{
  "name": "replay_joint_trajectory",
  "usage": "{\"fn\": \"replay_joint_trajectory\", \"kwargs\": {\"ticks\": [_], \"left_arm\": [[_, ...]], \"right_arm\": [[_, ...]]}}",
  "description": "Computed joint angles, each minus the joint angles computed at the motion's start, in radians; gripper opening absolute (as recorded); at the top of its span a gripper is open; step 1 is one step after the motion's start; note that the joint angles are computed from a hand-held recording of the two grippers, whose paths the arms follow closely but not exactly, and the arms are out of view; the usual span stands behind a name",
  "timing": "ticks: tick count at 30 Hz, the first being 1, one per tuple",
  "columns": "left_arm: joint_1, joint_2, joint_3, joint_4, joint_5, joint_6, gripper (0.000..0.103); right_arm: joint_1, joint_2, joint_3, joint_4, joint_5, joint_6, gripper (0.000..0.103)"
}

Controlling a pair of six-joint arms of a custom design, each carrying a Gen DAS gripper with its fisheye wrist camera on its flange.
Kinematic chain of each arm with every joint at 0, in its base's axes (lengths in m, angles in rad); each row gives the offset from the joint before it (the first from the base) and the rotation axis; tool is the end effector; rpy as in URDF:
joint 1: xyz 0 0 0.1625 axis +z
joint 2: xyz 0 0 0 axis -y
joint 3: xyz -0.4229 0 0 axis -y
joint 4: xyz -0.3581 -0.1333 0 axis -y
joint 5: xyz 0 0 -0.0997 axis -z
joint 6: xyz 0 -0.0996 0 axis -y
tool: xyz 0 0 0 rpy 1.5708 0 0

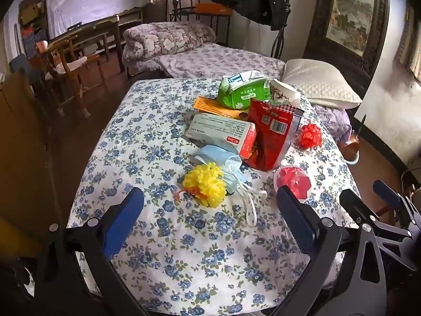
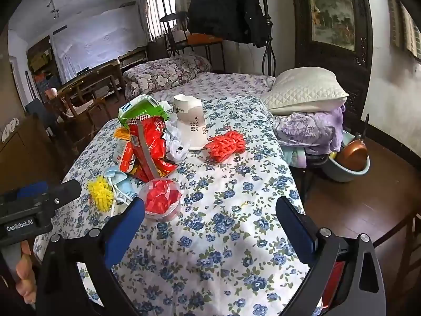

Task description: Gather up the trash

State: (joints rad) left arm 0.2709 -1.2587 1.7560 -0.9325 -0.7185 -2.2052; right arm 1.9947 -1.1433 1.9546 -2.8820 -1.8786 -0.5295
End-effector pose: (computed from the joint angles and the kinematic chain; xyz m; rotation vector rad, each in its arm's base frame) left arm -0.3558 -0.3150 0.2761 -0.3407 1.9753 -1.0817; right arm 0.3222 -0.4634 0.2521 1.1582 -2.4786 0.6745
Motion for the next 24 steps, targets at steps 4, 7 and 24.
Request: {"fn": "replay_joint_trajectory", "kwargs": {"ticks": [4,7,24], "left_arm": [[-0.005,0.029,-0.018,0.019,0.006,-0.003,0.096],[-0.007,0.049,-0.032,0.025,0.005,-0.005,0.096],[-0.003,0.032,-0.011,0.002,0.001,0.037,0.096]], "right_arm": [[0.001,0.008,-0.008,0.009,-0.007,-0.032,0.097],[-0.002,-0.002,0.011,-0.015,0.003,-0.016,0.097],[0.004,0.001,0.017,-0.044,0.003,-0.015,0.097]]}}
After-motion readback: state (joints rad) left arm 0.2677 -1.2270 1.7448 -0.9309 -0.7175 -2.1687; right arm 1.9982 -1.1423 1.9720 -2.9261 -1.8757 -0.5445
